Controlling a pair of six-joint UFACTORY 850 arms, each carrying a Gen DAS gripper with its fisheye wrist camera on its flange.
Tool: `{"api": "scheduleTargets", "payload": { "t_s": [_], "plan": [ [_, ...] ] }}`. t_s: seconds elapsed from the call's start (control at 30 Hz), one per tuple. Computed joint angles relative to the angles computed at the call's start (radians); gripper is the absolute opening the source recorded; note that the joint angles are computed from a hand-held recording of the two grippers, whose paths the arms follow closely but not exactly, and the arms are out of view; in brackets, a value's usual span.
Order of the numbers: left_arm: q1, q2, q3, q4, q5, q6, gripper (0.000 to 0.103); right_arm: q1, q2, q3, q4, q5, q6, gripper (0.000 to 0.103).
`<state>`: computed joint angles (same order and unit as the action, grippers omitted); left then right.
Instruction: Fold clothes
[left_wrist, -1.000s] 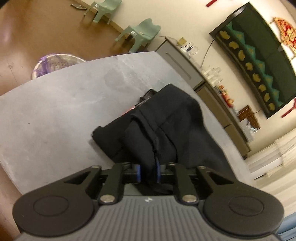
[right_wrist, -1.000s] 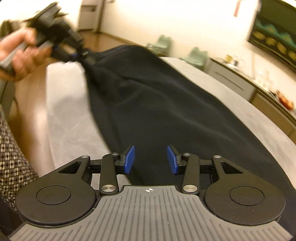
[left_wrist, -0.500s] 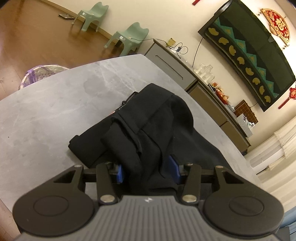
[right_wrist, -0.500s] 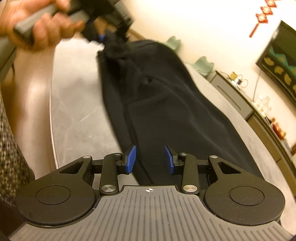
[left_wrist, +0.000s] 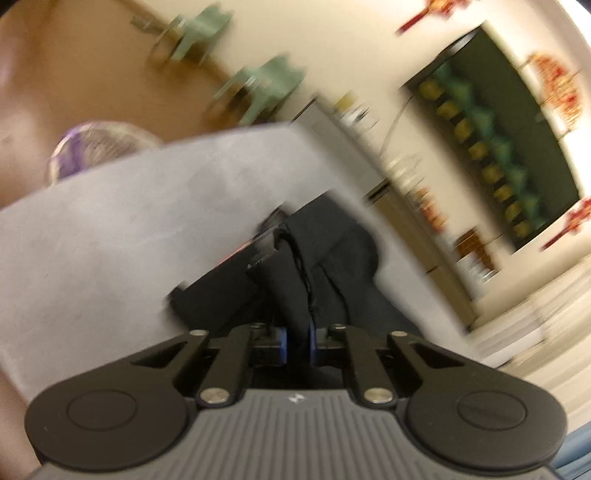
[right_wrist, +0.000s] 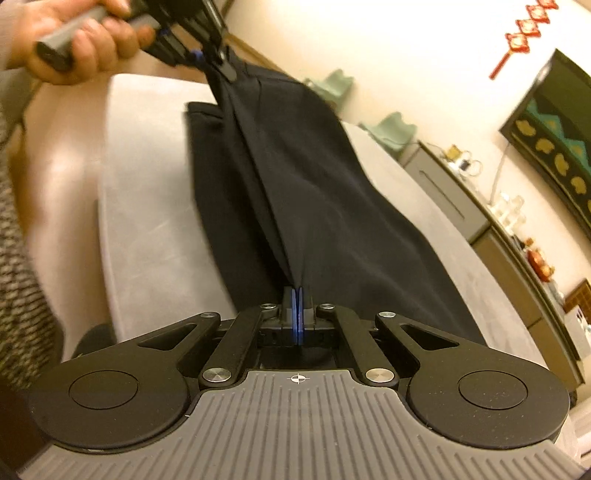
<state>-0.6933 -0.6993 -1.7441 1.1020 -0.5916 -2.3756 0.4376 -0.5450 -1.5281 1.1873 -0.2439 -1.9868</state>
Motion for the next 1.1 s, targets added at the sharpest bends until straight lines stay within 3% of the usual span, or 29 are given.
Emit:
{"api": "scheduleTargets", "payload": {
  "t_s": [0.1,0.27,0.33,0.37,0.4,0.43,0.47,0.53,0.6,0.67,0.73,0.8,0.9,1.03,1.1],
  "plan": [
    [0.013,-0.07,-0.115,-0.228,-0.084,0.266,0.01,0.004,-0.023,-0.013,-0.134,-0.019,0.116,0.0],
    [0.008,-0.11,-0.19,-0.291,-0.164,0.364,0.014,0.003,-0.036,-0.002,-0.067,-0.011,0.069,0.0],
    [-0.002,-0.097,-0.177,-0.282,-0.184,0.333,0.022,-0.019,-0.028,-0.001,-0.089,-0.044,0.116,0.003],
    [-0.011,-0.086,-0.166,-0.268,-0.204,0.305,0.027,-0.035,-0.023,-0.001,-0.091,-0.064,0.134,0.012],
    [-0.025,-0.085,-0.173,-0.257,-0.266,0.287,0.046,-0.054,-0.016,0.001,-0.086,-0.086,0.153,0.02],
    [-0.04,-0.092,-0.195,-0.25,-0.353,0.278,0.062,-0.086,0.001,0.013,-0.051,-0.12,0.173,0.037],
    [-0.054,-0.101,-0.217,-0.249,-0.443,0.268,0.066,-0.121,0.017,0.023,-0.024,-0.154,0.206,0.048],
    [-0.071,-0.082,-0.191,-0.25,-0.497,0.204,0.067,-0.216,0.045,0.04,-0.007,-0.229,0.373,0.053],
    [-0.081,-0.018,-0.086,-0.2,-0.384,0.069,0.068,-0.33,0.063,0.068,0.019,-0.257,0.583,0.053],
    [-0.086,0.03,0.009,-0.051,-0.175,-0.131,0.07,-0.445,0.078,0.105,0.048,-0.254,0.792,0.054],
    [-0.076,0.031,0.03,0.003,-0.007,-0.196,0.07,-0.549,0.094,0.144,0.06,-0.255,0.994,0.056],
    [-0.073,-0.015,-0.034,-0.09,0.034,-0.094,0.073,-0.633,0.102,0.169,0.055,-0.253,1.161,0.065],
    [-0.068,-0.076,-0.127,-0.241,0.042,0.069,0.076,-0.702,0.115,0.214,0.206,-0.309,1.126,0.077],
    [-0.069,-0.138,-0.231,-0.301,-0.011,0.15,0.086,-0.723,0.119,0.242,0.336,-0.308,1.059,0.077],
    [-0.062,-0.16,-0.261,-0.288,-0.01,0.116,0.087,-0.722,0.105,0.234,0.384,-0.318,1.068,0.078]
  ]
}}
